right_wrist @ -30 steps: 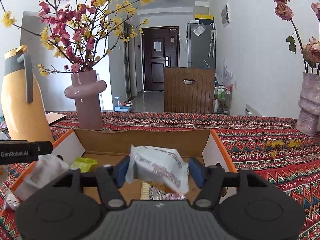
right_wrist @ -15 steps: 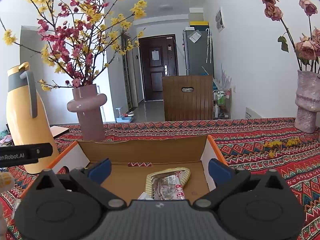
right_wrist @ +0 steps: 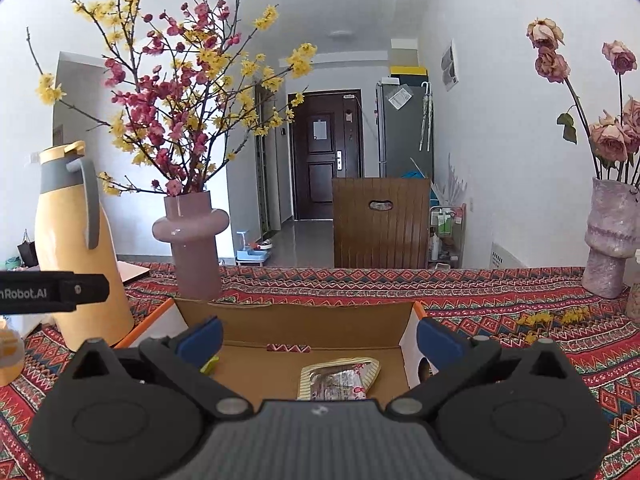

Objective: Organize snacks
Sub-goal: 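Move both open tools back from the box to the snack pile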

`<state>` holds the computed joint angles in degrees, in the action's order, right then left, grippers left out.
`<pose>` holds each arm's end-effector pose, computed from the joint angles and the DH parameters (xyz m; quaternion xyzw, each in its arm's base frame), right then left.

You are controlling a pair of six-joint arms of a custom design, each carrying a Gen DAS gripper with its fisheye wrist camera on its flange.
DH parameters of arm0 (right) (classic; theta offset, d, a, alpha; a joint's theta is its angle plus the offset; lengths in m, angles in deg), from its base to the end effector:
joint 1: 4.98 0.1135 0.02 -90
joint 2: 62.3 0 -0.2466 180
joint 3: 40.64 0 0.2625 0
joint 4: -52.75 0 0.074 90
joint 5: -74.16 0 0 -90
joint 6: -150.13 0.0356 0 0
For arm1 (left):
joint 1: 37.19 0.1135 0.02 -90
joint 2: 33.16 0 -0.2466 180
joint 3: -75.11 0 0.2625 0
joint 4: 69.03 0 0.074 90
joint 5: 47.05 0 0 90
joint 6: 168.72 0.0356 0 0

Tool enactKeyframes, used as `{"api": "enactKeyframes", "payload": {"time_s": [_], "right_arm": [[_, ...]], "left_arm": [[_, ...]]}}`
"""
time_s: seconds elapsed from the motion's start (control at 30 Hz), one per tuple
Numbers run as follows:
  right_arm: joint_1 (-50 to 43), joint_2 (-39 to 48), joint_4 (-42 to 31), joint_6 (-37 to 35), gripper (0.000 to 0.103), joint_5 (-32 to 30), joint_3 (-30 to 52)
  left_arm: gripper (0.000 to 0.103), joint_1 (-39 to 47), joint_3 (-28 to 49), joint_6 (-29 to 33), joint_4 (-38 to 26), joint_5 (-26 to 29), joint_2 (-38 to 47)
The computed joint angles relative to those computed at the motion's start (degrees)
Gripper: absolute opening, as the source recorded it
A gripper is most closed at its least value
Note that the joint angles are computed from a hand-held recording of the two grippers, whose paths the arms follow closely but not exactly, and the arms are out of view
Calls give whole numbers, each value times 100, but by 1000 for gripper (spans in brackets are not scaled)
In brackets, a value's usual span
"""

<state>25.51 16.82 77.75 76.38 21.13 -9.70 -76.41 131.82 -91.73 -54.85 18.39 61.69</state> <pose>0.2200 0.1047 0.1197 0.0751 0.8072 -0.0358 0.5844 0.2763 -0.2064 0.1539 0.0729 0.8242 -0.0742 0.5566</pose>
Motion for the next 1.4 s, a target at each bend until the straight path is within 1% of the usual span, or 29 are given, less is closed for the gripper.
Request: {"api": "enactKeyframes", "payload": {"time_s": [0.23,0.4,0.57,0.73,0.8,0.9,0.97,1.07,1.27,1.4], "right_arm": [[482,-708,-714,194,103,393,-338],[804,-1087,-1226,613,103,615,-638],[1050,-1325,-1736,1062,103,762,-892],[1119,-1465,-2197,1544,103,768,-1062],[1132,-1468,-2249,1755,103,736,-1147],[1160,-1368,-2263,2086,103,693,-1230],[1178,-1305,-2226,2296,103,681,-1311],[1177,-1191,-2149,2484,103,687,-1369],[1105,-1258,-2177,2564,103,663,-1436],[1271,-1430,-2472,2749,103,851,-1465]], "left_arm": [[103,28,-617,95,-64,53,-473],[103,79,-1110,117,-6,170,-730],[103,132,-1510,147,247,251,-769],[103,296,-1813,186,838,368,-390],[103,333,-1919,213,1232,348,-116],[103,448,-2018,227,1671,517,222],[103,453,-2039,223,1838,487,375],[103,514,-2010,190,1804,571,396],[103,458,-2000,194,1873,478,484],[103,506,-2011,154,1886,555,483]]}}
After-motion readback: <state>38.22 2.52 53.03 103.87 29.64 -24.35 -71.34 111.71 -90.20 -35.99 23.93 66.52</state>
